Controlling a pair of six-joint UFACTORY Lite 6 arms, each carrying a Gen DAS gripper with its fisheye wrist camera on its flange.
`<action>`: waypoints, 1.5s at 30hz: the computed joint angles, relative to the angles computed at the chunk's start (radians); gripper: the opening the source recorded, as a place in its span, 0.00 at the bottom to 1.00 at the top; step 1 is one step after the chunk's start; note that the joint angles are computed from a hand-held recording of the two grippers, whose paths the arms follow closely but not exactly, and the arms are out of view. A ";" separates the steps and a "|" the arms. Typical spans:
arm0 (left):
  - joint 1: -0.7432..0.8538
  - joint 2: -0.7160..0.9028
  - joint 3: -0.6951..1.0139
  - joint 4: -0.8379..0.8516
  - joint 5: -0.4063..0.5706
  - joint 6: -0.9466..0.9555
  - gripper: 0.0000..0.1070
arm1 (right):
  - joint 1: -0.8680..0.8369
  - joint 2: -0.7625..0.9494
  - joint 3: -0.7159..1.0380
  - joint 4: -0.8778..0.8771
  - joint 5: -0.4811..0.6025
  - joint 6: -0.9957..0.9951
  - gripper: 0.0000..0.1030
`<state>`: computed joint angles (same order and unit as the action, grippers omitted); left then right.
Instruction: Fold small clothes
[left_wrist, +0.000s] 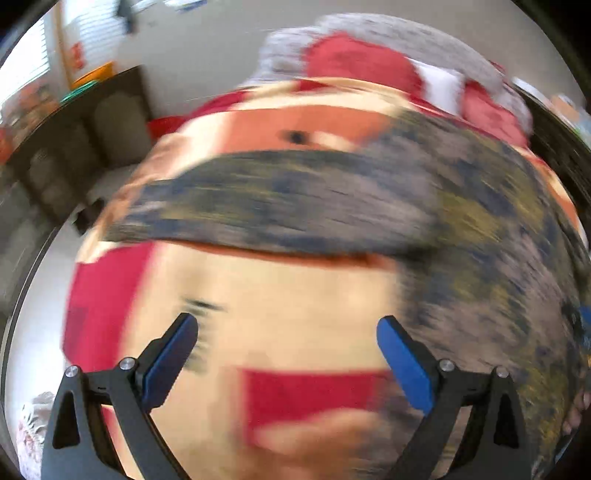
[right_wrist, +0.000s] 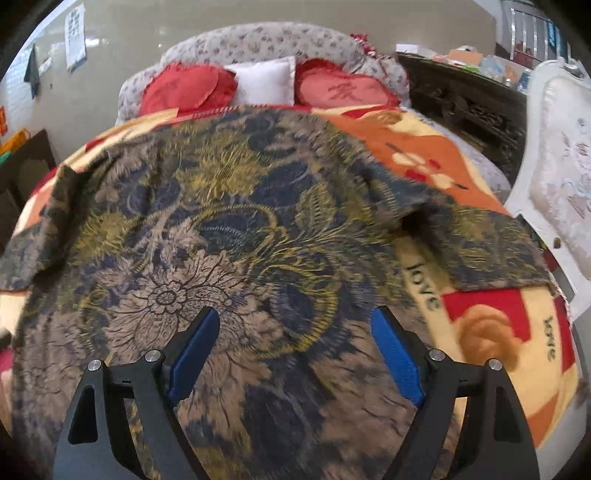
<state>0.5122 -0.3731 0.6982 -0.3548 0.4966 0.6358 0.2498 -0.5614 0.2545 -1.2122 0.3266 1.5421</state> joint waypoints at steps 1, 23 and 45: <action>0.079 0.062 0.050 -0.078 0.012 0.105 0.93 | 0.012 0.049 0.004 -0.100 -0.008 0.105 0.87; 0.508 1.375 1.490 -0.534 0.763 -0.090 0.67 | 0.049 0.180 0.008 -0.377 0.014 0.408 0.93; 0.371 0.797 1.134 -0.573 0.363 0.178 0.04 | 0.047 0.192 0.013 -0.402 0.013 0.433 0.93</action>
<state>0.8832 0.4239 1.8319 -0.9281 0.8593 0.8141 0.2963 -0.3699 0.2675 -1.6141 0.3398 1.9753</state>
